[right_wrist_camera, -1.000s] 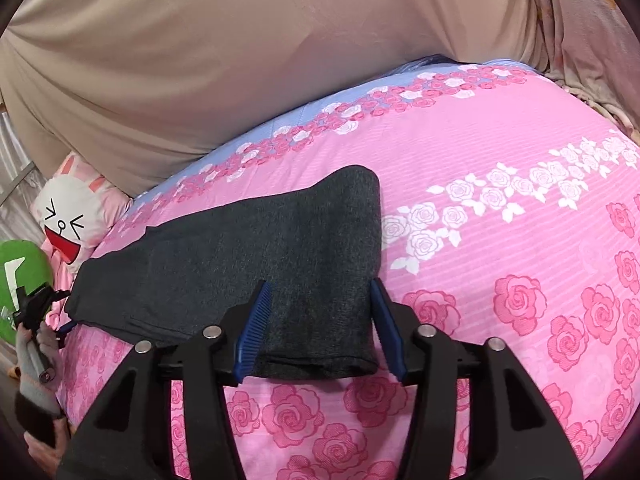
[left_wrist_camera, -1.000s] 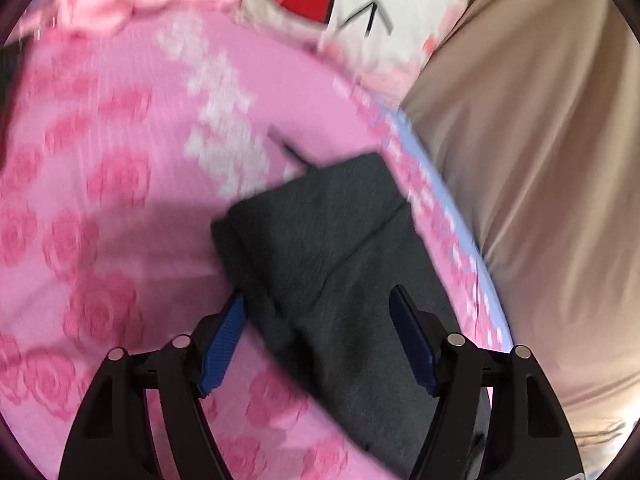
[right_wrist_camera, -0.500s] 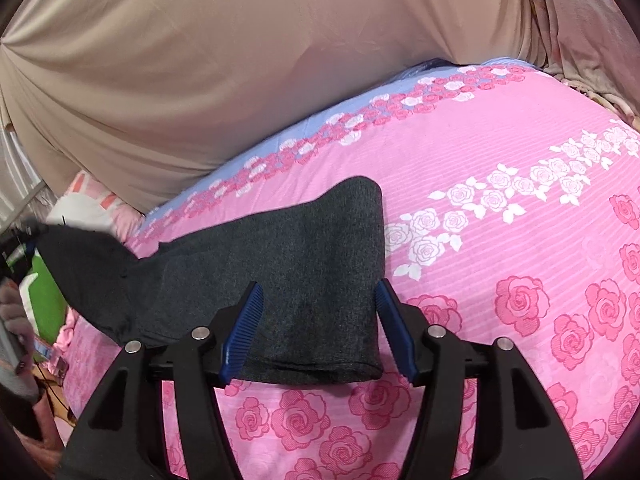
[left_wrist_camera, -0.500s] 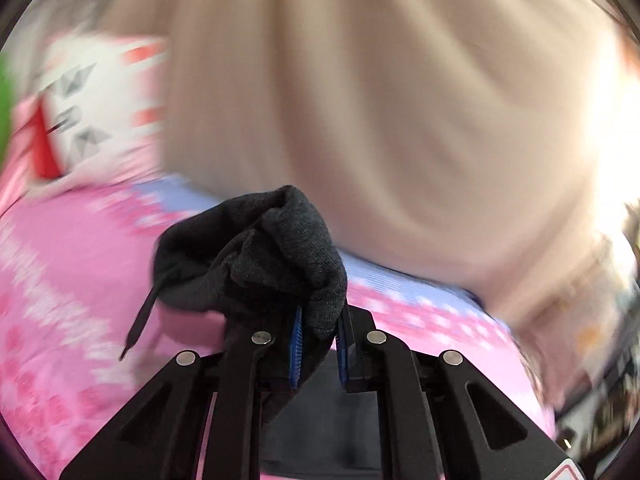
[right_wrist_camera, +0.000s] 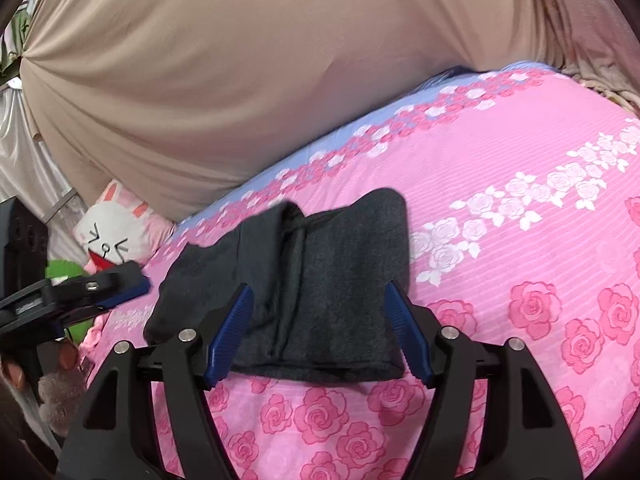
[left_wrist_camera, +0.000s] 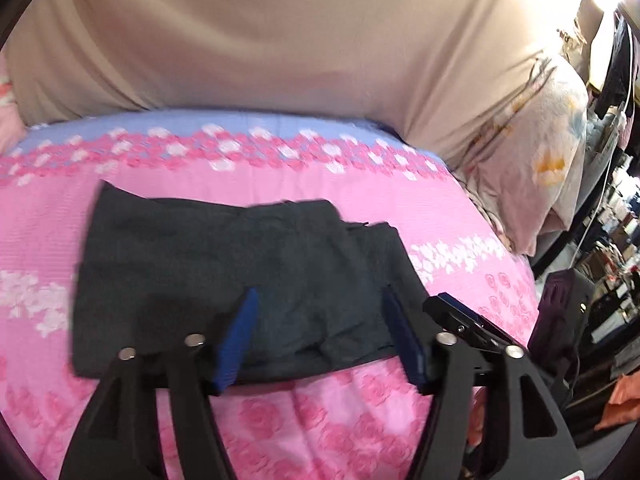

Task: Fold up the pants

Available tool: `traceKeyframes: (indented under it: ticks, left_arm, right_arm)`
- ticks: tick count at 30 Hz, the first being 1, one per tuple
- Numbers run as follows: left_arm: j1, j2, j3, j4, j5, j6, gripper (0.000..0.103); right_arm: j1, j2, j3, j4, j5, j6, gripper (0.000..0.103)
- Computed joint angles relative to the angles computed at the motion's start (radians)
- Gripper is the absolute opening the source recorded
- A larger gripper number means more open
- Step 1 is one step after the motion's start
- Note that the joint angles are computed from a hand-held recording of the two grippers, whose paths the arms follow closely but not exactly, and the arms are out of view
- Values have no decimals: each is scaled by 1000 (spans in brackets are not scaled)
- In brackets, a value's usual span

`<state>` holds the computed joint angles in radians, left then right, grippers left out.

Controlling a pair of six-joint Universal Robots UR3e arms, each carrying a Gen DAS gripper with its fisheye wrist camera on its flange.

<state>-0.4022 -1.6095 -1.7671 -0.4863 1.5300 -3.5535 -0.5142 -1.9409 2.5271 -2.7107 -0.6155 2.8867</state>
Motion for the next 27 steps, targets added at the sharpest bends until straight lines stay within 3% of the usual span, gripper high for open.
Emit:
traceKeyframes:
  ticks: [4,6,8,10,11,13,16,18,19,21,23,25,27]
  left_arm:
    - [107,215,-145,-52,19,-1,68]
    - [177,291,-208,-70,18,3,69]
    - [282,405,-298,-107,-36,21,69]
    - [372,501,-369,-141,-98,41,69]
    - [415,553,-405,-163,-123,57,69]
    - [490,623,-449,-201,-170,94,69]
    - [570,686,-479,-248,-225,125,69]
    - [606,721,-486,-273,-252,142,69]
    - [632,744,-494,-287,-270,158,69]
    - [645,747,-505,-283,-287,170,69]
    - [630,711,-516,-247,-286,166,69]
    - [600,630,-522,-185,-289,147,69]
    - [570,553,-508,-143,-293,129,69]
  right_arm:
    - [67,108,-137,202,64,-41,67]
    - [156,217,-210,122,11,40,68]
    - [278,341,-304,-6,-135,153,81]
    - [342,423,-360,-48,-193,202,81]
    - [369,454,-384,-69,-208,218,67]
    - [426,503,-450,-56,-224,211,18]
    - [454,438,-476,-115,-267,239,16]
    - [381,309,-442,-102,-187,231,15]
    - [362,261,-431,-104,-195,222,15]
    - [342,195,-394,-117,-286,175,16]
    - [333,259,-372,-93,-403,120,17]
    - [312,335,-353,-40,-450,118,17]
    - [242,304,-260,-94,-363,108,18]
